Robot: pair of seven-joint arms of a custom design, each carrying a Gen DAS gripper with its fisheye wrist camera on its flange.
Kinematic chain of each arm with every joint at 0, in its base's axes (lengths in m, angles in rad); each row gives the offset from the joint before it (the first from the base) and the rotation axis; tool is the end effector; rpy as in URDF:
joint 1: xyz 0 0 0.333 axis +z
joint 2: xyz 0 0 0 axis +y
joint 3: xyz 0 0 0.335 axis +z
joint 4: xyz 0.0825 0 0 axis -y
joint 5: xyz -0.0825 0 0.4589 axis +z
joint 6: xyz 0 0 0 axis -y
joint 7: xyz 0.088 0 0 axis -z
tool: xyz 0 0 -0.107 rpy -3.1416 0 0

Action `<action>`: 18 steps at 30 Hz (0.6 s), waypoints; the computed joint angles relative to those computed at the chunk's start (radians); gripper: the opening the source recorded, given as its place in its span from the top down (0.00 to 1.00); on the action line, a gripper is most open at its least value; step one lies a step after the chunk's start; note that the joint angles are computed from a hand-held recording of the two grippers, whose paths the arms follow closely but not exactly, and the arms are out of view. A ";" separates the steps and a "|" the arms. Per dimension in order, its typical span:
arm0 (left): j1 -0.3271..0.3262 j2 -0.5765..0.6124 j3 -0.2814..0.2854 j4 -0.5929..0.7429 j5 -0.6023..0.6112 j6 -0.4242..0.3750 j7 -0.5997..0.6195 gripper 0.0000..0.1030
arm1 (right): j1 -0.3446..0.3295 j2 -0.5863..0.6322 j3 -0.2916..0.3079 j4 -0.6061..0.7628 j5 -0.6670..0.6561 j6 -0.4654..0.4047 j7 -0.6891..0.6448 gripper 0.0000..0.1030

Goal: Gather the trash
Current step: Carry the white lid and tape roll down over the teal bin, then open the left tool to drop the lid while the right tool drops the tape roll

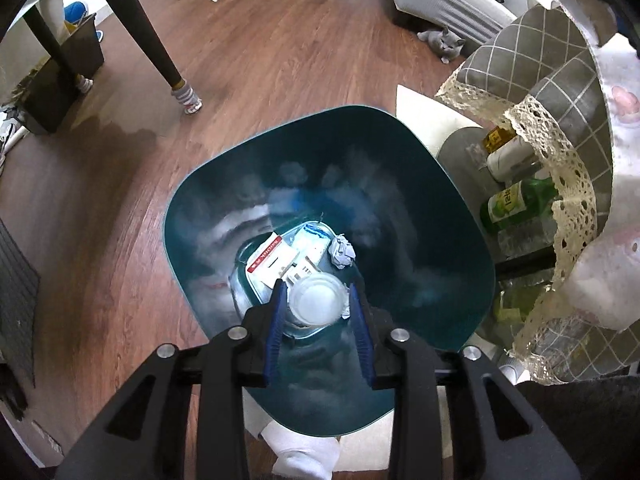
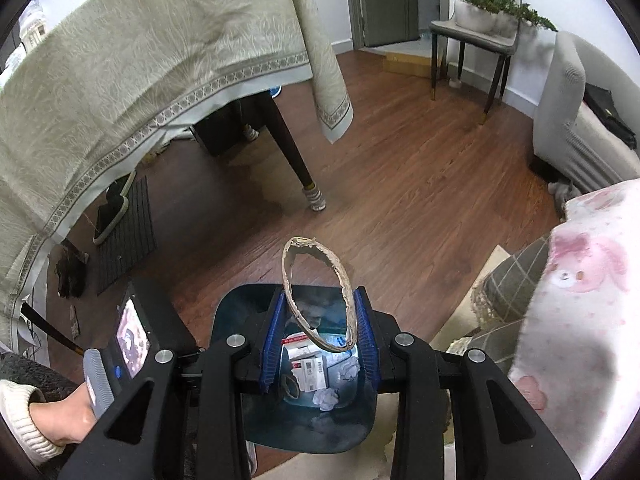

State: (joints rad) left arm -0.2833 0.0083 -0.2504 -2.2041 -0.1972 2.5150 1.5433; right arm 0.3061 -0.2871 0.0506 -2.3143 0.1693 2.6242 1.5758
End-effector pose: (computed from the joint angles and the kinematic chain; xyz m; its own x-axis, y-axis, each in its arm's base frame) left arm 0.5330 -0.3129 0.3829 -0.3730 -0.9127 0.1668 -0.9053 0.3187 -0.2809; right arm 0.5307 0.1950 0.5100 0.2692 -0.9529 -0.1399 -0.8201 -0.1507 -0.5521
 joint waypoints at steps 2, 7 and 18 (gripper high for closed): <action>-0.001 -0.009 0.000 -0.007 -0.011 0.005 0.011 0.60 | 0.001 0.017 0.002 0.010 -0.001 -0.012 0.000 0.66; 0.003 -0.036 0.007 -0.024 -0.041 0.021 0.031 0.54 | 0.001 0.049 0.008 0.026 -0.005 -0.037 0.003 0.66; 0.014 -0.174 0.042 -0.063 -0.056 0.108 0.002 0.56 | 0.000 0.132 0.023 0.064 -0.032 -0.122 0.042 0.66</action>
State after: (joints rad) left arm -0.2697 -0.1659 -0.2084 -2.2671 -0.2533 2.6225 1.5453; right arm 0.3064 -0.1551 0.0735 -2.2507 0.1373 2.5022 1.6176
